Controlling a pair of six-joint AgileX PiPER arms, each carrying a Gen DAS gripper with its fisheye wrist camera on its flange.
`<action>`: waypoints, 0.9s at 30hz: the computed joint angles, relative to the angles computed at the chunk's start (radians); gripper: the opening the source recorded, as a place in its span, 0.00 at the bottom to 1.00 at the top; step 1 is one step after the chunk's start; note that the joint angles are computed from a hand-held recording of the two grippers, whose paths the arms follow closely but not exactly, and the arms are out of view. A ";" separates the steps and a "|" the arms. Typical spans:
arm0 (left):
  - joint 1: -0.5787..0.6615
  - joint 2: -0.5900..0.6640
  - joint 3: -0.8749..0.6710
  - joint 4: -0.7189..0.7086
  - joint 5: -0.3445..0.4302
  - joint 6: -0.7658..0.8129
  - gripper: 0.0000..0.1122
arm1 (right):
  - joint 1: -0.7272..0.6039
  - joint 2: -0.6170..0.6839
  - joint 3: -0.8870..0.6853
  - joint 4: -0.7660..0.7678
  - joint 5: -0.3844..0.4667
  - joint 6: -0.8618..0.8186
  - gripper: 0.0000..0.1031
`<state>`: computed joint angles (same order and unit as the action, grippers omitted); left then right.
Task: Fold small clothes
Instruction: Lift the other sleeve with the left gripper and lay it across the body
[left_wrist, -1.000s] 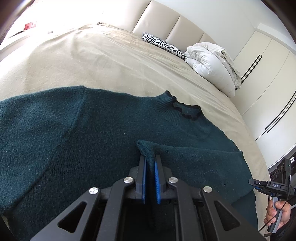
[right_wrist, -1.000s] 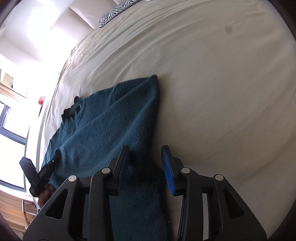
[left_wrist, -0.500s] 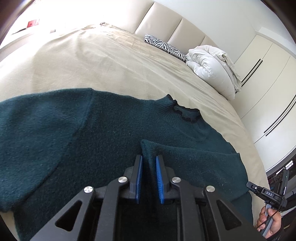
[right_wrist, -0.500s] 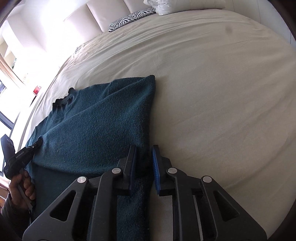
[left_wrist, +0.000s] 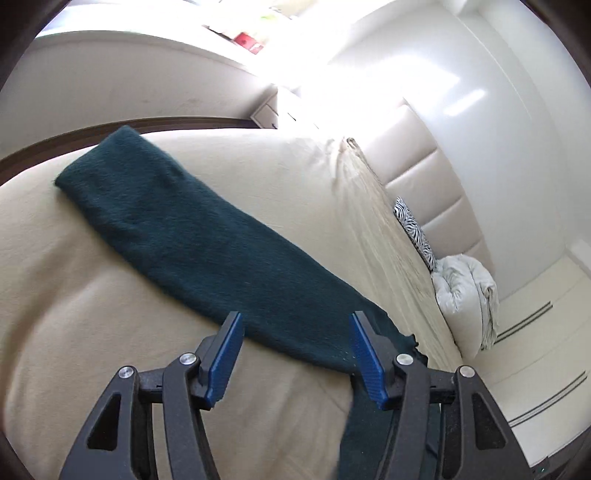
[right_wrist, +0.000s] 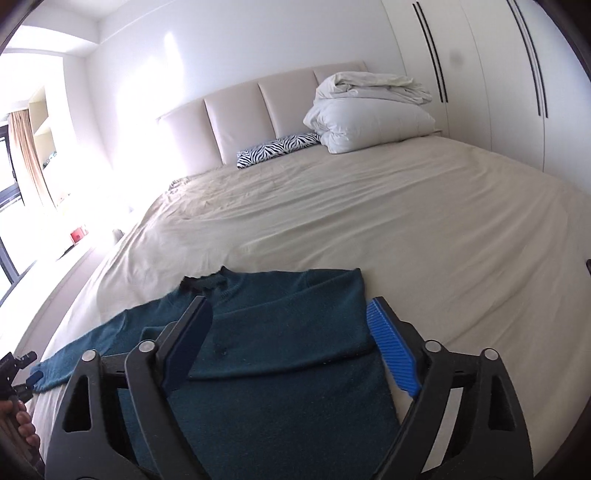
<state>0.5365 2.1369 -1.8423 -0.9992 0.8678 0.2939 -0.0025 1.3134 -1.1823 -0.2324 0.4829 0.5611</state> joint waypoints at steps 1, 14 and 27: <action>0.044 0.015 0.003 -0.032 0.007 -0.018 0.54 | 0.040 -0.011 -0.005 -0.035 0.000 0.047 0.89; 0.181 0.280 -0.244 -0.180 -0.005 -0.313 0.58 | 0.187 -0.009 -0.100 0.242 0.137 -0.053 0.88; 0.045 0.268 -0.430 0.126 -0.022 -0.511 0.07 | 0.010 -0.073 0.062 0.568 0.083 -0.294 0.80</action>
